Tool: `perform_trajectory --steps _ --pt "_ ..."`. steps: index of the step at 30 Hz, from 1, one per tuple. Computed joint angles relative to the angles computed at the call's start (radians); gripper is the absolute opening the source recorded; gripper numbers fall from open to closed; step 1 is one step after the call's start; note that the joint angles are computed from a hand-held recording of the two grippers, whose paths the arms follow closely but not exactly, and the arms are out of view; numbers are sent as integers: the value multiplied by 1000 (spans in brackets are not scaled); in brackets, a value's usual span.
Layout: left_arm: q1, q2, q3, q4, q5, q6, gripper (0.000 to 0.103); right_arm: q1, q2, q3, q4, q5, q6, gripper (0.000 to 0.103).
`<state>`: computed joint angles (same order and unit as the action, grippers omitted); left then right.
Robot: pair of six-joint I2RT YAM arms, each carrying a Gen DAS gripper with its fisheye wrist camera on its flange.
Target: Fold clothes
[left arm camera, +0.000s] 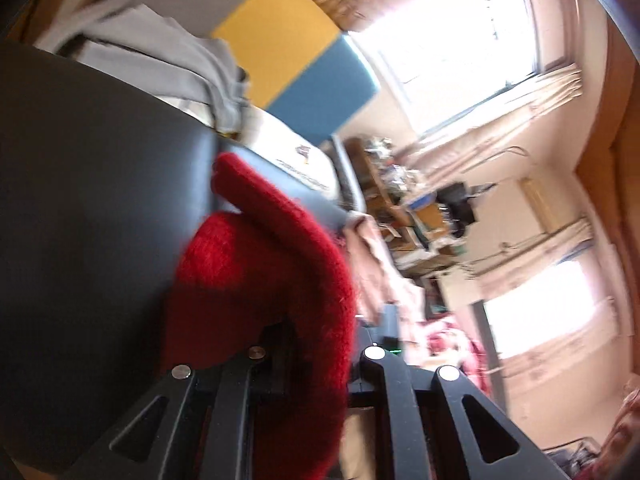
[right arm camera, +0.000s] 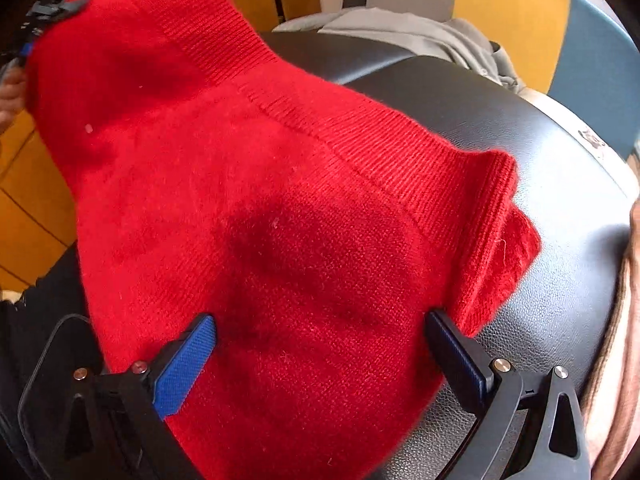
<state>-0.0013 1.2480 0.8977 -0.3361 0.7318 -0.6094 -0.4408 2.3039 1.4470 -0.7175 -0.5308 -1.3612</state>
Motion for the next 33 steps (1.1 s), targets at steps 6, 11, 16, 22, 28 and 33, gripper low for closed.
perform_trajectory --steps 6,11,16,22,28,33 --pt "-242 191 78 247 -142 -291 14 -27 0 -20 28 -53 11 103" --pt "-374 374 223 279 -256 -402 14 -66 -3 -49 34 -99 -8 103" --pt "-468 574 428 166 -324 -394 14 -93 -14 -105 55 -140 -26 103" --pt "-498 779 602 83 -354 -434 14 -94 -16 -111 58 -163 -22 103" --pt "-505 840 631 70 -278 -509 25 -115 -13 -112 42 -187 -47 103" --pt "-512 774 675 -34 -257 -434 28 -149 -2 -76 -35 -224 -78 103"
